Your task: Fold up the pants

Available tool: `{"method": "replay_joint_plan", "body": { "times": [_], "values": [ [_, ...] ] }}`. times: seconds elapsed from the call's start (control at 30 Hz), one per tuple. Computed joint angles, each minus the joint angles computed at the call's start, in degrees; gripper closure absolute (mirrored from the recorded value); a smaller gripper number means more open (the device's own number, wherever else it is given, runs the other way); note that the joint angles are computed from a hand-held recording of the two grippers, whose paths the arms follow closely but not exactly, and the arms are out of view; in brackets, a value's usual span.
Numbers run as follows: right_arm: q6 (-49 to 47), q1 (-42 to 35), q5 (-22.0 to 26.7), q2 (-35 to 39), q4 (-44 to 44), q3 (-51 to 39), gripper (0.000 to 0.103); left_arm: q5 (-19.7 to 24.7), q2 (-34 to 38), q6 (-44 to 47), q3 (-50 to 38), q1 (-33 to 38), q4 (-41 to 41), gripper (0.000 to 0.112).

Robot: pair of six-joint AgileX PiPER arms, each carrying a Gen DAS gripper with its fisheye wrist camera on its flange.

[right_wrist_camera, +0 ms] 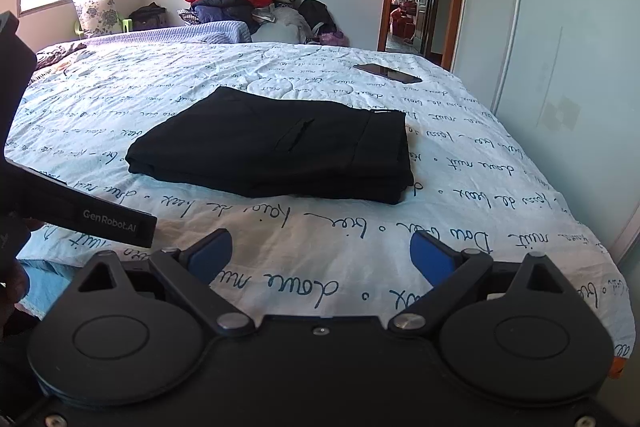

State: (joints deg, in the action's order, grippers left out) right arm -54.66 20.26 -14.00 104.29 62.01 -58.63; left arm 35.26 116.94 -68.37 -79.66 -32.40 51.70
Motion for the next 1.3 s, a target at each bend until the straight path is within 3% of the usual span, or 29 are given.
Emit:
{"method": "replay_joint_plan", "body": {
  "times": [1.3],
  "values": [
    [-3.1,0.1,0.4,0.6,3.4,-1.4,0.006,0.3,0.8,2.1,-1.4,0.6,-2.3,0.01]
  ]
}}
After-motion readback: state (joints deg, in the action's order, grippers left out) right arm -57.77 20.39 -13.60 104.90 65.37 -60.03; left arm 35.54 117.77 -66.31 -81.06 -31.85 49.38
